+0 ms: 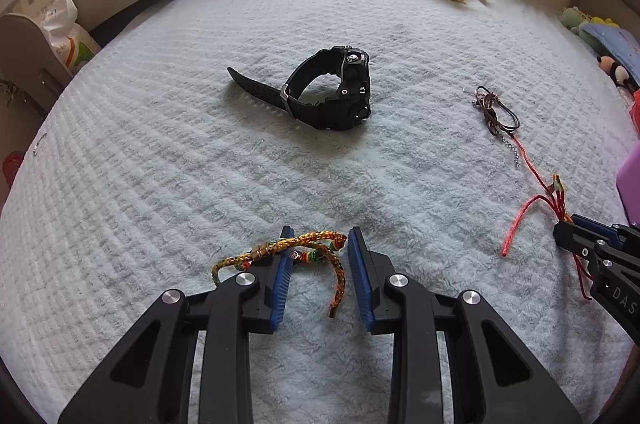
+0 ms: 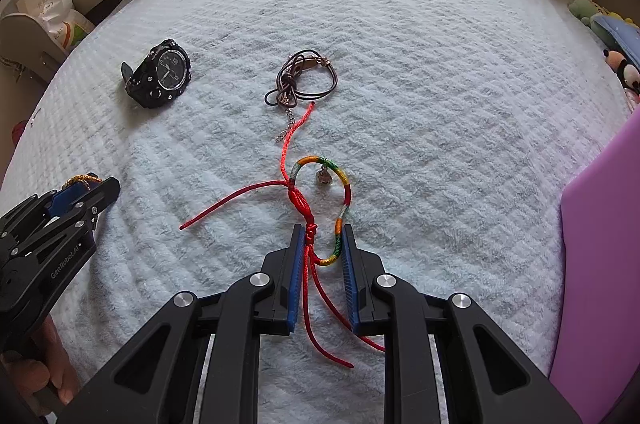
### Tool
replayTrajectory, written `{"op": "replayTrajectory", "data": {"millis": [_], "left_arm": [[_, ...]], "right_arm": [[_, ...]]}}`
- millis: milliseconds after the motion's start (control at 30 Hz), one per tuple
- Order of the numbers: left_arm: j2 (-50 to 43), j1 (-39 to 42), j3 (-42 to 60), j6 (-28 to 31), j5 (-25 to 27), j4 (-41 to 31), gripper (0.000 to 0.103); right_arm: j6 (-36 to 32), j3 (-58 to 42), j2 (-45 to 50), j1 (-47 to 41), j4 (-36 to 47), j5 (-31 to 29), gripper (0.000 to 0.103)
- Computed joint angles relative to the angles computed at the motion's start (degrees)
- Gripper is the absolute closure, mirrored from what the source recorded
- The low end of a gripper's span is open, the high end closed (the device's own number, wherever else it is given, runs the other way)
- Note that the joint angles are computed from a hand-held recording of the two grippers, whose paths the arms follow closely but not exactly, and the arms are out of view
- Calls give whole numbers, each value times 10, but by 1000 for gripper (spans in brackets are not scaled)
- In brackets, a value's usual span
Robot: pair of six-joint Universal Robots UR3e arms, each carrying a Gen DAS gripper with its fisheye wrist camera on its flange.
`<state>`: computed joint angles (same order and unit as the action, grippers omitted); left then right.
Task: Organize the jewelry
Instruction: 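Lift and carry the rainbow bracelet in the right tool and beaded bracelet in the left tool over the tub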
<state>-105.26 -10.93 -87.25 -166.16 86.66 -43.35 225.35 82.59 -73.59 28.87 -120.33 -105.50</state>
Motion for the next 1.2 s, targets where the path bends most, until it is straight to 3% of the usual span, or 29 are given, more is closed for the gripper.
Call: {"op": "replayTrajectory", "data": {"millis": [133,233,333,833,1200], "left_arm": [[-10,-2,1,-3,-2,17,74],[-14,2,9,-6,-18,11,91],[-12,3,11,-7,-23,10,96],[60,22,15,10,-72,-48,97],[110,43,71,49,-98,-169,97]], "right_arm": [[0,2,-1,0,-1,-1,85],[1,3,-2,1,-2,-1,85],[1,4,-2,1,-3,-1,85],[25,-13,-12,22,8,-16,85],[70,-128,-6,68,101,-50,91]]}}
